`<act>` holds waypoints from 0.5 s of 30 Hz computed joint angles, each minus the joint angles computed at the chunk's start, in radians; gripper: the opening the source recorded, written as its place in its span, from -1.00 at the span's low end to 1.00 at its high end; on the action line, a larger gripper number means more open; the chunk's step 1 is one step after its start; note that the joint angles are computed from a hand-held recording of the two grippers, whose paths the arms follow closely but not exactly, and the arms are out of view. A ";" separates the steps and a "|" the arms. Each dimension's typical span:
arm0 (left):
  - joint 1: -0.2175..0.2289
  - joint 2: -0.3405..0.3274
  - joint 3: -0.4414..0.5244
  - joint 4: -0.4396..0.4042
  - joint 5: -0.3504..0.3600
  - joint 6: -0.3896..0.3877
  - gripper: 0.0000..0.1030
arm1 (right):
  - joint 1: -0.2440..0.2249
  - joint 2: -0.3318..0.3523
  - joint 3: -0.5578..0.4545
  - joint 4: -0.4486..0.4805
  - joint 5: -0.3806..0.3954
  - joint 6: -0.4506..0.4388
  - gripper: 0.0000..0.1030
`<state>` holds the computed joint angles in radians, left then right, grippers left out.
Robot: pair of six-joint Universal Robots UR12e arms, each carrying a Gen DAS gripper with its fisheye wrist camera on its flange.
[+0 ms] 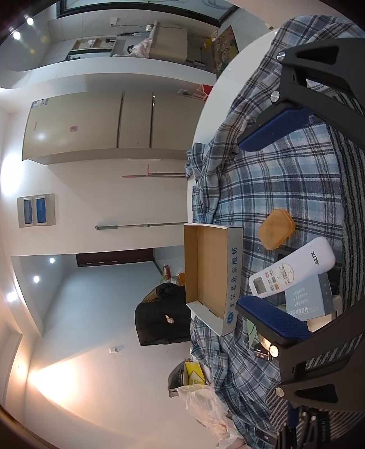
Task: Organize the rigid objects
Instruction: 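Lift the black device with the left tool while the right tool grasps the blue-grey box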
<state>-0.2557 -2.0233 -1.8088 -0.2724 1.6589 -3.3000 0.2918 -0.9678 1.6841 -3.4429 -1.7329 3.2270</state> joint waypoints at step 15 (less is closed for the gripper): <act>0.020 -0.057 0.072 -0.045 -0.072 -0.023 -0.03 | -0.005 -0.004 0.000 0.042 0.019 0.007 1.00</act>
